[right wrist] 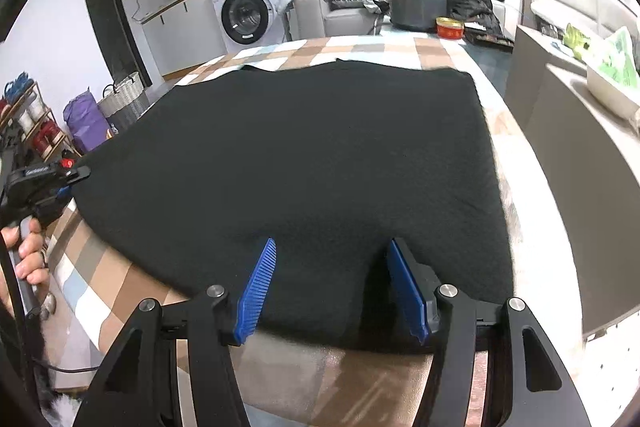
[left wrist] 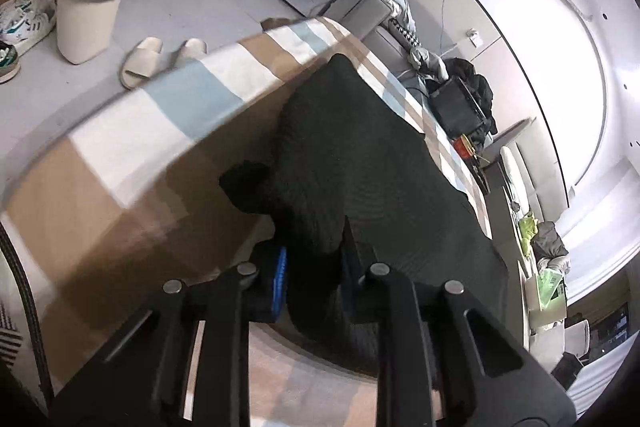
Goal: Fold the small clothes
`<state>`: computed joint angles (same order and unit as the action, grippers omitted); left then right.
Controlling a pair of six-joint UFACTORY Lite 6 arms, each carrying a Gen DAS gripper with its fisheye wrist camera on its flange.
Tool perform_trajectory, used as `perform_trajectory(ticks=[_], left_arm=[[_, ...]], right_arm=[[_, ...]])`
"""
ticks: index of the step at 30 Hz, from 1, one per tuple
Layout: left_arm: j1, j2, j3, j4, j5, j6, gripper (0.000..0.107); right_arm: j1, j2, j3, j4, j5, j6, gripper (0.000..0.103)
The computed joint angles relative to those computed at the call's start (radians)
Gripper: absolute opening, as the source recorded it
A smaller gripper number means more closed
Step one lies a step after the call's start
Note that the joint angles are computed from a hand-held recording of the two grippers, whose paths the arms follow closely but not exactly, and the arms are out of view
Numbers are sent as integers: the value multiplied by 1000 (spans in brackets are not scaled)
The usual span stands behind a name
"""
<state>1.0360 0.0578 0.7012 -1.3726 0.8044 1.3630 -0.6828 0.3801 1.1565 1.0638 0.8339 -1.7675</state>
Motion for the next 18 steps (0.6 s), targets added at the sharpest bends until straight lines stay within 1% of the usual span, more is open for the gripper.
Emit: perform_trajectory(ticks=[2, 4, 7, 13, 15, 18], left_arm=[[40, -26, -11, 21, 21, 20, 18], [67, -65, -22, 40, 51, 22, 18], [68, -115, -23, 41, 82, 13, 18], [70, -172, -5, 79, 123, -45, 18], [68, -178, -2, 93, 124, -68, 18], [69, -196, 1, 117, 135, -110, 18]], right_arm=[[2, 25, 19, -7, 31, 18, 60], [16, 23, 15, -12, 29, 26, 60], [31, 6, -2, -8, 18, 20, 60], [33, -16, -6, -13, 44, 57, 60], [55, -57, -41, -10, 75, 56, 60], [132, -169, -158, 15, 91, -7, 60]])
